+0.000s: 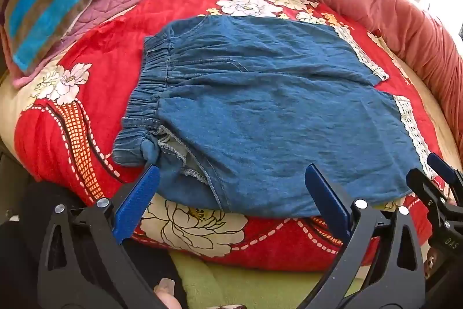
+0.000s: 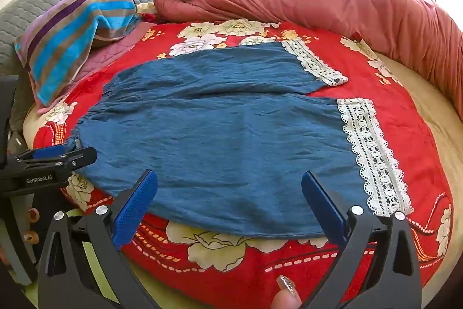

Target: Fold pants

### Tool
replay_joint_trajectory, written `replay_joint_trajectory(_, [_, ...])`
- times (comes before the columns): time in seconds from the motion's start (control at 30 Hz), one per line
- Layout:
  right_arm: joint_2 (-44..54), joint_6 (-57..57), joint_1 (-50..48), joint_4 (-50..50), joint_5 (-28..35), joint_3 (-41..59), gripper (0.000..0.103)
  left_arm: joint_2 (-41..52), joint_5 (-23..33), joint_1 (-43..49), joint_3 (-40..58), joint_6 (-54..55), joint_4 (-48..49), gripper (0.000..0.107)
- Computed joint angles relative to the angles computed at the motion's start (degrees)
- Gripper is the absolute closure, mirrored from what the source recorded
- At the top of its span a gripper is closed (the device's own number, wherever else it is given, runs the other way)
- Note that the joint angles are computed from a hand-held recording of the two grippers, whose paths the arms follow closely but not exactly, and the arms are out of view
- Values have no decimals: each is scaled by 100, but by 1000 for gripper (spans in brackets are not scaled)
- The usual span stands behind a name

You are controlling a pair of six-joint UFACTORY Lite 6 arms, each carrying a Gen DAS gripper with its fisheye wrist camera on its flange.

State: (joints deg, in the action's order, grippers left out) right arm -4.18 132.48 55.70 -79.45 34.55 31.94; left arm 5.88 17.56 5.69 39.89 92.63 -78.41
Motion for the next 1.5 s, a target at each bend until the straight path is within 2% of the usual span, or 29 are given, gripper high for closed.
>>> replay_joint_trajectory(0.2, [97, -178, 33, 189, 9, 140, 4, 118, 17, 41, 161, -219, 246, 13])
replay_joint_trajectory(0.4, [129, -262, 18, 232, -4, 216, 4, -181, -29, -67, 11, -453, 437, 13])
replay_joint_trajectory(0.63, [72, -342, 71, 298, 74, 209, 4, -324, -44, -57, -227, 50, 22, 13])
replay_joint_trajectory(1.5, [-6, -427, 187, 472, 194, 199, 4, -392, -58, -47, -263, 87, -1, 13])
